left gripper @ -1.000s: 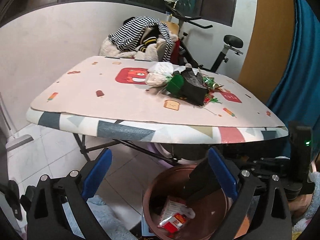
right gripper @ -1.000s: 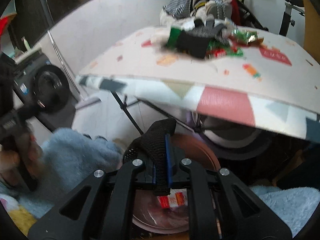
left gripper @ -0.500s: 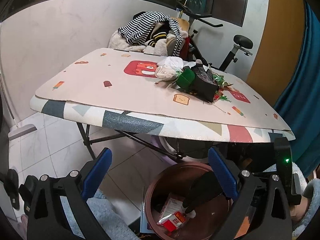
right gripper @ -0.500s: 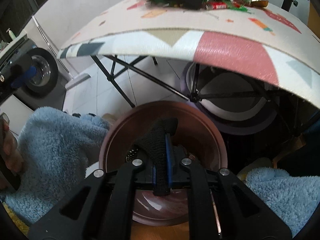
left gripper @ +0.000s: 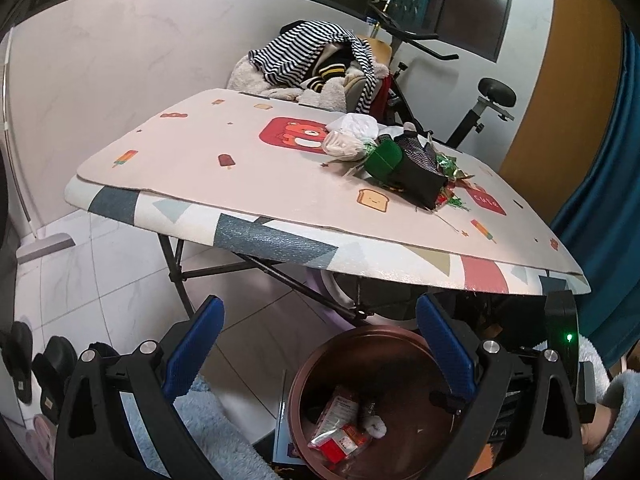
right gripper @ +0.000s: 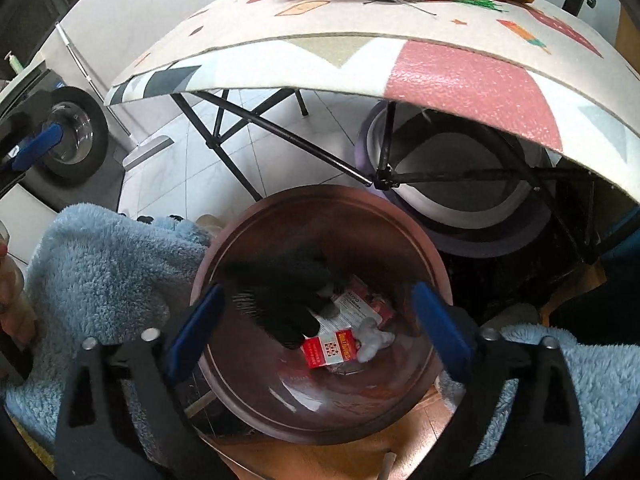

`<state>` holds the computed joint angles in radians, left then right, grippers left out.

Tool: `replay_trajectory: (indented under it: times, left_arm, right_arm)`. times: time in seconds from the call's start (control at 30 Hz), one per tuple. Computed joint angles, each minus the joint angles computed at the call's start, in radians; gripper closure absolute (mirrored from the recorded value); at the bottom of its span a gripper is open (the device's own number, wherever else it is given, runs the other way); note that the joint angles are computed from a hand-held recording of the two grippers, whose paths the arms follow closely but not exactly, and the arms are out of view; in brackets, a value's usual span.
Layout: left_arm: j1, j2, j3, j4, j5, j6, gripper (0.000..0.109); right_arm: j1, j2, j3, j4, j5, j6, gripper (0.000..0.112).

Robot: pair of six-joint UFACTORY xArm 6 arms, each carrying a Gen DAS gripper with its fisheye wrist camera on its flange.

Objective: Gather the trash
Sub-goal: 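Move both grippers from the bin back over the table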

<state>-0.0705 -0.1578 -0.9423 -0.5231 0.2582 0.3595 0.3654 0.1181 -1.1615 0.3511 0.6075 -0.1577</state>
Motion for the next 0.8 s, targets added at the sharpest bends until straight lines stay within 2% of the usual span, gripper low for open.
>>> replay_trajectory:
  times: [0.33,0.57,0.67,0.8]
  left_arm:
    - [0.001,-0.002,0.002,0.009,0.000,-0.016,0.014]
    - [0.003,-0.006,0.005,-0.003,-0.003,-0.017,0.014]
    - [0.008,-0.005,0.004,-0.011,-0.001,-0.013,0.014]
    - [0.013,0.007,-0.008,-0.003,0.010,-0.026,0.014]
  right_arm:
    - [-0.007,-0.009,0.007,0.017,-0.011,-0.001,0.015]
    - [-0.007,-0.089,0.083,0.149,-0.167,-0.088,0.015]
    - [-0.011,-0.103,0.092,0.202,-0.206,-0.120,0.015]
    - [-0.018,-0.110,0.096,0.203,-0.248,-0.108,0.015]
